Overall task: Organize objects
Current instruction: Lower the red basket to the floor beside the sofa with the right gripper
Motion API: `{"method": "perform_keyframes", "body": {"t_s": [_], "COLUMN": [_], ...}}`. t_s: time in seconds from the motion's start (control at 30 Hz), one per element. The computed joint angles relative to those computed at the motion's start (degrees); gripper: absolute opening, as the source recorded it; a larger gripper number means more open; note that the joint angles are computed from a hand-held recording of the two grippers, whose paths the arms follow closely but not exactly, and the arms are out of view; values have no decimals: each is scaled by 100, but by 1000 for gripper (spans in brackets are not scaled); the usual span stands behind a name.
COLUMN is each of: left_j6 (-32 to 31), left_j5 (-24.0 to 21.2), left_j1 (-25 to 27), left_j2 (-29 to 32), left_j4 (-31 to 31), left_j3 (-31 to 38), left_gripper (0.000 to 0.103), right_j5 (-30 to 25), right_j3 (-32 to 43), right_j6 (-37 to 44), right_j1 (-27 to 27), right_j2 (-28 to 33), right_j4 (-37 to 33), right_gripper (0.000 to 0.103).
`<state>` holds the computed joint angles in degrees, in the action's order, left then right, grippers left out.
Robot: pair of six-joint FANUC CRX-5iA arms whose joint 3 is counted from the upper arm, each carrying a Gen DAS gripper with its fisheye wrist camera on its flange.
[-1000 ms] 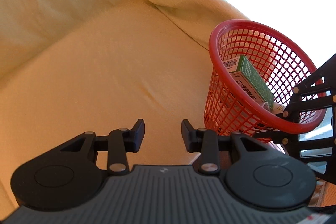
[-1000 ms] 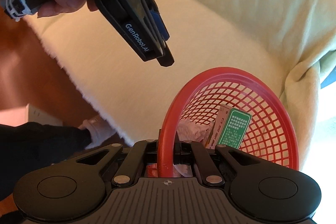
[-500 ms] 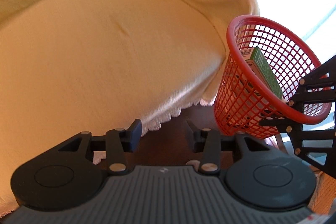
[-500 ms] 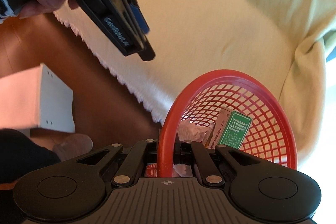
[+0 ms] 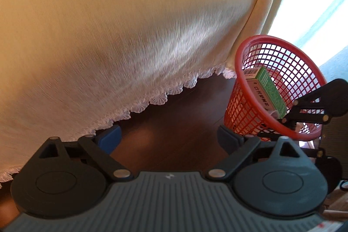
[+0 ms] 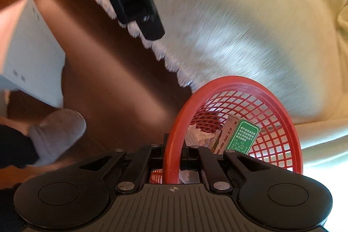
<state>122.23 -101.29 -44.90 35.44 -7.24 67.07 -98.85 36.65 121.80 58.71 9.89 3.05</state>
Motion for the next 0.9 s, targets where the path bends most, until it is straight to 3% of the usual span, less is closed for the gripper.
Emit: {"method": "perform_keyframes", "body": {"t_s": [0.13, 0.33, 0.57, 0.73, 0.9], "left_j6": [334, 674, 762, 896, 956], "left_j5": [706, 1334, 1677, 1834, 1896], "left_j1": [-83, -73, -73, -92, -113], "left_j2": [-358, -555, -618, -646, -680], "left_j4": [-146, -260, -264, -241, -181], "left_j3": [-1267, -2345, -2770, -2945, -3049], "left_gripper": [94, 94, 94, 94, 94], "right_j5": [1089, 2242, 3327, 3826, 3992], "right_j3": [-1396, -2517, -3391, -3830, -4071], "right_j6": [72, 331, 296, 49, -154], "right_j1": [-123, -211, -105, -16, 56], "right_j2": [-417, -612, -764, -895, -988], "right_j4": [-22, -7, 154, 264, 242], "right_gripper": [1, 2, 3, 4, 4]}}
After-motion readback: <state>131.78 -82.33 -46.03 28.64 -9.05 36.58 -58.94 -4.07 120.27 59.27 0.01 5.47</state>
